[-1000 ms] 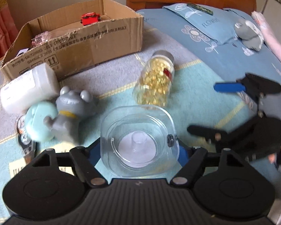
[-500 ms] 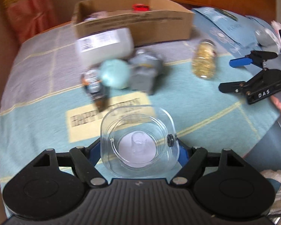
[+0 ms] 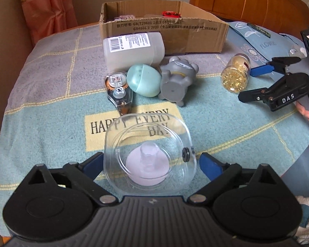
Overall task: Organize rigid objects
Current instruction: 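Grasp the clear square container with the left tool while the right tool grasps the capsule bottle, then carry the clear container with the left tool while the right tool carries the capsule bottle to the box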
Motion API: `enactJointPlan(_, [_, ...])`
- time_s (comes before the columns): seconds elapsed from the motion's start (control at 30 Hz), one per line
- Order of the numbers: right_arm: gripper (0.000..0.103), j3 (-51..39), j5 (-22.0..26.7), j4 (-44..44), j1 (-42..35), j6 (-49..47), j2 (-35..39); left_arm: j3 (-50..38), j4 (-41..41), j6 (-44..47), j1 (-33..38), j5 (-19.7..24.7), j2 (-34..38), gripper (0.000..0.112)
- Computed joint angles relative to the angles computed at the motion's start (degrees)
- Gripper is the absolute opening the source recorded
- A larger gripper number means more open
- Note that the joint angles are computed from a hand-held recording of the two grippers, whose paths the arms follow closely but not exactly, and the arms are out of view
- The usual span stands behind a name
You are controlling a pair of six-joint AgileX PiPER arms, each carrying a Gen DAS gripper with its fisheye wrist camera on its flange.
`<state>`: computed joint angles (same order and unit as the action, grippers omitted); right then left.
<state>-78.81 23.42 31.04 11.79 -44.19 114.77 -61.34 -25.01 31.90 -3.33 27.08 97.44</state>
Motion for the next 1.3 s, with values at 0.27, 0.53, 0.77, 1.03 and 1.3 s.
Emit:
enactJointPlan(0.27, [0.103,-8.0,5.6,-8.0,1.8,8.6,3.5,0.6,-0.2,0.7,-0.1,-0.9,-0.2,0.101])
enactJointPlan(0.53, [0.103,-11.2,5.7,-15.3,3.8,15.9,4.6,-1.2,-0.4,-0.1,0.3,1.7,0.1,0.101])
enactJointPlan(0.77, [0.103,-15.4,9.3,-19.1,4.4,20.7,6.1,-1.3,3.7,-3.9,-0.8,-0.1,-0.5,0.099])
enactJointPlan(1.03, [0.103,-18.5,12.4,-23.0,5.4,26.5,7.0,-2.4,7.2,-7.3,-1.7,0.7,0.0,0.086])
enactJointPlan(1.3, [0.100,-21.0,15.8,-25.6,6.0,29.1,7.4,-4.1,5.9,-6.5,-1.1,2.5,1.1,0.077])
